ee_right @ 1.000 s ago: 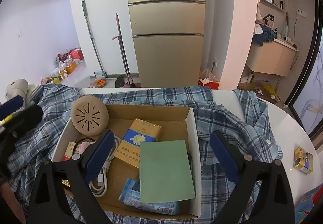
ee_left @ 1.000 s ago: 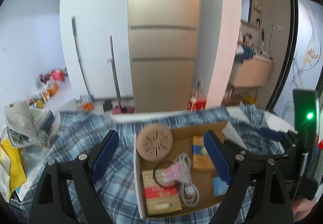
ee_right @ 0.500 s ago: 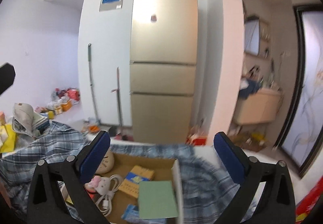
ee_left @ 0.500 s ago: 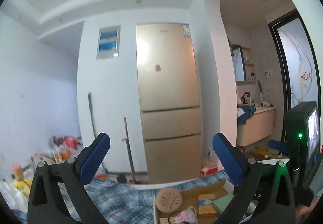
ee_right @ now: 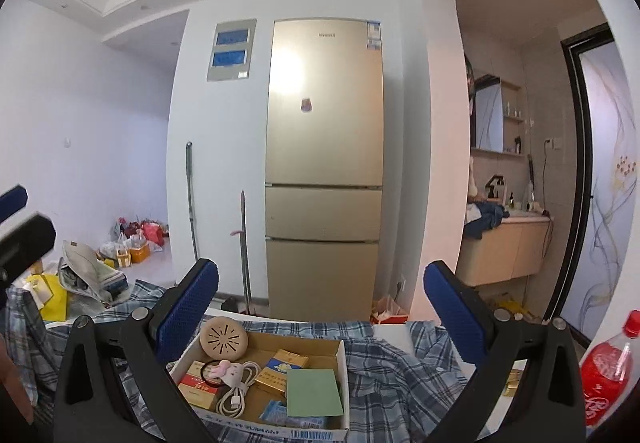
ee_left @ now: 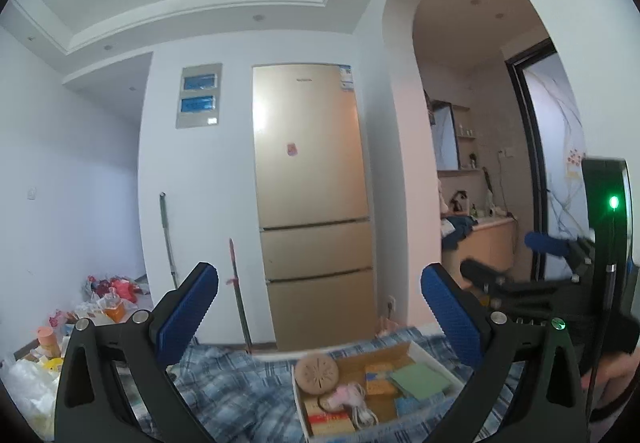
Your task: Organize soft objects
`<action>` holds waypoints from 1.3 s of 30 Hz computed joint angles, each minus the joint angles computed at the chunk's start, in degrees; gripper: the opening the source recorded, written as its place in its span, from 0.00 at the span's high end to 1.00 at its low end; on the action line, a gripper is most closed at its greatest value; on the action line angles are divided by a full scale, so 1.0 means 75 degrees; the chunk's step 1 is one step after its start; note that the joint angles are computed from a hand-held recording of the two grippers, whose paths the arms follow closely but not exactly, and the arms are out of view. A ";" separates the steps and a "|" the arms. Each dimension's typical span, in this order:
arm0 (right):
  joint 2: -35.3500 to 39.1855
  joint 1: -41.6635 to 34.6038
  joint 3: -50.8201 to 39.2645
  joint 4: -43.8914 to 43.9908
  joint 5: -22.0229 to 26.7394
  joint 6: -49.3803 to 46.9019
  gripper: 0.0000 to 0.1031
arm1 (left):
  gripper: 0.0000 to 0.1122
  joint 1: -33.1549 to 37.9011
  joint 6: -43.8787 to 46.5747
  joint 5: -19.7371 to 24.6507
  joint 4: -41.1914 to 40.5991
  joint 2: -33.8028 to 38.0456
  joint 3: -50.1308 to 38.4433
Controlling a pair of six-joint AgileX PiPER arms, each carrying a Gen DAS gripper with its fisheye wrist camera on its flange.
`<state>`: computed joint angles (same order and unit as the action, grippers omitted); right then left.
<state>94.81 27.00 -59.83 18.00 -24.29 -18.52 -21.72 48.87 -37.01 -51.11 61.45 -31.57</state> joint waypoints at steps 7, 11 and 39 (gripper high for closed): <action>-0.0634 0.0158 0.1536 -0.0338 -0.1197 0.0568 0.00 | 0.08 -0.0748 -0.0380 -0.1087 -0.0415 -0.0341 0.1219; -0.0653 0.0424 0.2169 -0.0122 -0.1992 0.0251 0.00 | 0.08 -0.0549 -0.1244 -0.1294 0.0297 -0.0145 0.1779; 0.0380 0.0720 0.3099 -0.0128 -0.4000 0.0540 0.00 | 0.08 -0.0297 -0.3404 -0.3387 0.1429 0.1897 0.2510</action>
<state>97.66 32.41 -36.58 17.04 -54.29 -14.47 -23.95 23.34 -62.42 -40.39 75.68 -12.75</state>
